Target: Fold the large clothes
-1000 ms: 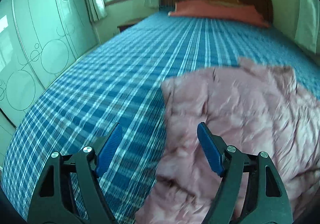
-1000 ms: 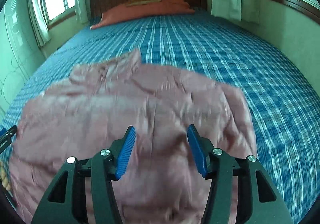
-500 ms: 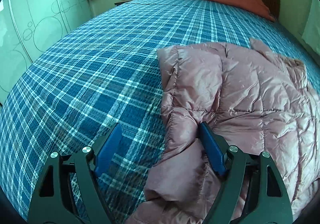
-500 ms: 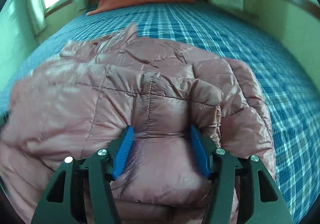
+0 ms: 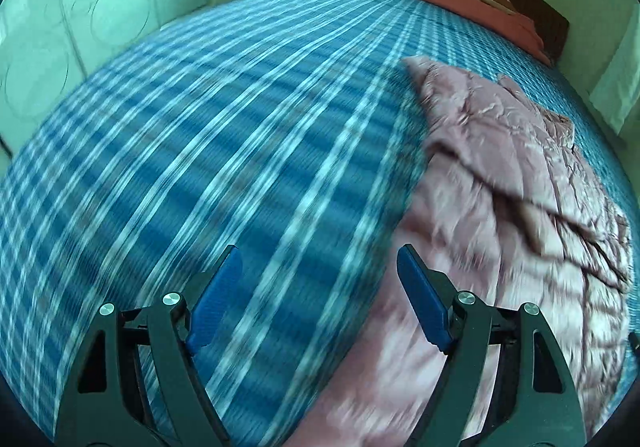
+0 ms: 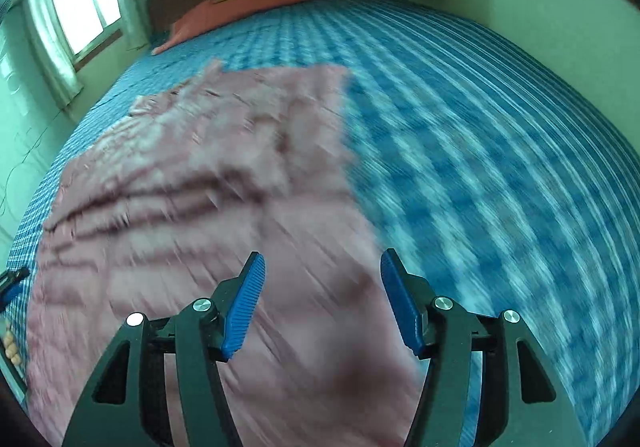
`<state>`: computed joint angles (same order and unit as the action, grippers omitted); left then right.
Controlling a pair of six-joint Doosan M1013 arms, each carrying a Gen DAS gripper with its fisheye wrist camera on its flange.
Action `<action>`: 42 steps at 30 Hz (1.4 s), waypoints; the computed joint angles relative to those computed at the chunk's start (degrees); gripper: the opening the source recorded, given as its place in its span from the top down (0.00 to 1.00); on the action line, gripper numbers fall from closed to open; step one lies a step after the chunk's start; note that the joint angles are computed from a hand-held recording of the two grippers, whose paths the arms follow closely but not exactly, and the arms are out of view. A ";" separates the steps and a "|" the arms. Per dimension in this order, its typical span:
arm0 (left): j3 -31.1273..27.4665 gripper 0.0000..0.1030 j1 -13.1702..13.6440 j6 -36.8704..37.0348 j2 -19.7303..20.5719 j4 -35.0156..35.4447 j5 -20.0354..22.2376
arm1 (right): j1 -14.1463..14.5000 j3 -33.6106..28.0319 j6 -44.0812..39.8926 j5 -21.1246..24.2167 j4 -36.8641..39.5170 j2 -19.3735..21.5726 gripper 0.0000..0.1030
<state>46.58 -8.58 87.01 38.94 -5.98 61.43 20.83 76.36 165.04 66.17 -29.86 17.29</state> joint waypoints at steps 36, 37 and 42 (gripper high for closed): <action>36.39 0.23 12.21 6.32 -20.32 -45.68 -1.50 | 11.08 22.01 43.93 -29.82 -9.38 -13.43 0.35; 36.73 0.23 12.24 6.99 -20.46 -46.52 -1.45 | 11.05 21.81 43.88 -29.78 -9.57 -13.24 0.36; 36.11 0.23 11.07 8.03 -19.82 -45.60 -1.58 | 10.68 21.36 43.17 -29.59 -9.13 -12.55 0.45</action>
